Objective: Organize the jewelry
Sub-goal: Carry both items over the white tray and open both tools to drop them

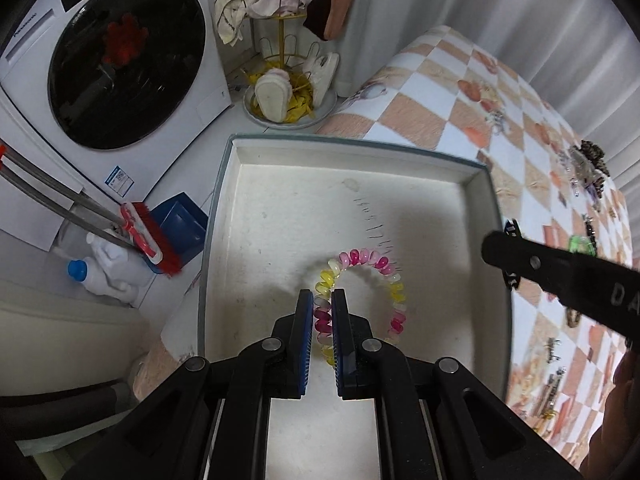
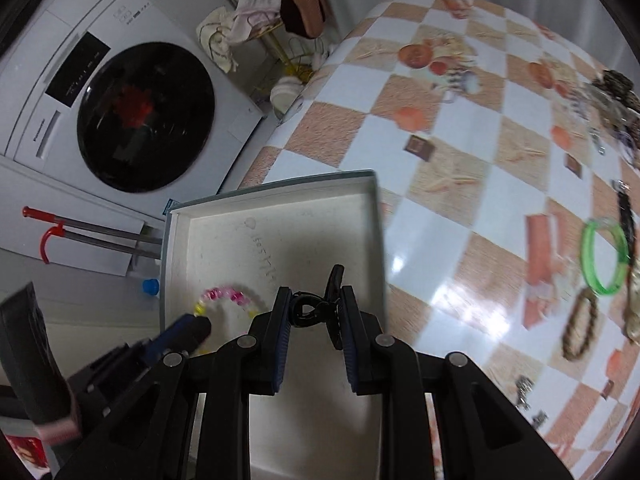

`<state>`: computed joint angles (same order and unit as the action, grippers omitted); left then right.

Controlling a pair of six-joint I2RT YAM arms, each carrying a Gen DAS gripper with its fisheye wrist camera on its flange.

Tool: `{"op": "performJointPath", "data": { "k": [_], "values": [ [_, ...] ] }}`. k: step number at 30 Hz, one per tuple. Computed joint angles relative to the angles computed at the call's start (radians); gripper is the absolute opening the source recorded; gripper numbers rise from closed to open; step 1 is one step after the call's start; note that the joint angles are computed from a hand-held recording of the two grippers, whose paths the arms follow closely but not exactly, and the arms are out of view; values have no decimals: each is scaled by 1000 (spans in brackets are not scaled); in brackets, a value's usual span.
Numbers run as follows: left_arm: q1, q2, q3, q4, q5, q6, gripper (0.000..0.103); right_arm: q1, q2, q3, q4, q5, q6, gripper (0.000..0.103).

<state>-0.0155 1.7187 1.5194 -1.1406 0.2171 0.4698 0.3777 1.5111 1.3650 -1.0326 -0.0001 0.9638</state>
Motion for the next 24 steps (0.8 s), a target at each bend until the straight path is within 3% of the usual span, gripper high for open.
{"op": "performJointPath", "data": {
  "k": [17,20,22,24],
  "values": [
    [-33,-2,-93,102,-100,-1,15,-41,133,-23,101,-81,-39,26],
    [-37,-9,-95,102,-114,-1,15,-59,138,-24,116,-108,-50,36],
    [-40,-11,-89,95,-117,1,15,-66,144,-17,119,-113,-50,49],
    [-38,-19,-89,95,-120,5,15,-72,134,-13,124,-118,-48,50]
  ]
}}
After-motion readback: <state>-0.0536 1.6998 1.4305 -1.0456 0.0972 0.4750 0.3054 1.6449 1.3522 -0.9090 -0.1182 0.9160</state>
